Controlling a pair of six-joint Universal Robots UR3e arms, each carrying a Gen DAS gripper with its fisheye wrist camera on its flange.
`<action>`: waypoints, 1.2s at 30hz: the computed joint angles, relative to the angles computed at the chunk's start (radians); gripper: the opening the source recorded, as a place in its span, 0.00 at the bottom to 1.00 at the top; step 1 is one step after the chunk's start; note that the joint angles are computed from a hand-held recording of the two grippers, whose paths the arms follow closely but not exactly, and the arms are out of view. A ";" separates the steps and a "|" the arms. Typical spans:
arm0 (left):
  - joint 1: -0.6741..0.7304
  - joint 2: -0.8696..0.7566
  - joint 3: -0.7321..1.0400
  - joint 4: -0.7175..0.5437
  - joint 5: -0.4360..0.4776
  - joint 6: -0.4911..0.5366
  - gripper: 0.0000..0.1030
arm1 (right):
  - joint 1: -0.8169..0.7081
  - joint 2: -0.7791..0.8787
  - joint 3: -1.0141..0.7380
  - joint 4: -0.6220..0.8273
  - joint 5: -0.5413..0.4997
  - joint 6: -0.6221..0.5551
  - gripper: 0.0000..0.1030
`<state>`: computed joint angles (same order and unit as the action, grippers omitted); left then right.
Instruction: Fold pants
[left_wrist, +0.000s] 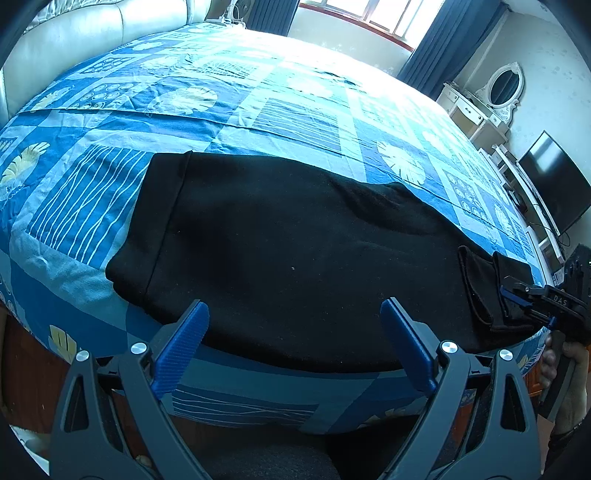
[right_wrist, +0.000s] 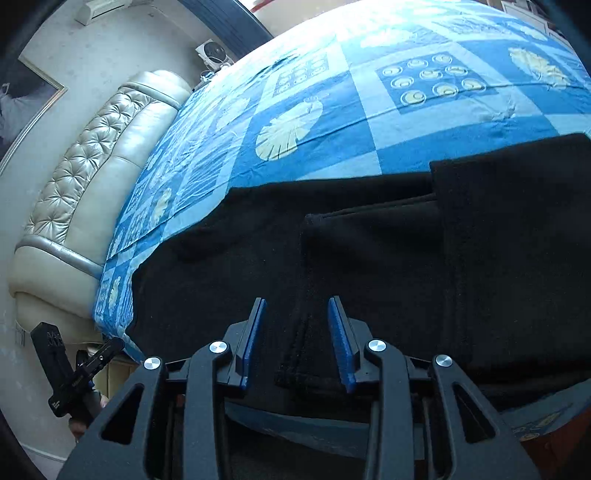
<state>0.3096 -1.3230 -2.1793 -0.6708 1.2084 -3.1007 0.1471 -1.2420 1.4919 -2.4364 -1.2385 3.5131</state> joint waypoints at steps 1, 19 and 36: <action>0.003 -0.002 0.000 -0.002 -0.003 -0.003 0.91 | 0.017 -0.020 -0.021 0.034 -0.091 -0.031 0.49; 0.000 -0.009 -0.001 -0.009 -0.011 -0.006 0.91 | 0.030 0.075 -0.112 0.237 -0.345 -0.120 0.21; 0.003 -0.011 -0.002 -0.014 -0.015 -0.010 0.91 | 0.107 0.150 -0.168 0.145 -0.055 0.019 0.04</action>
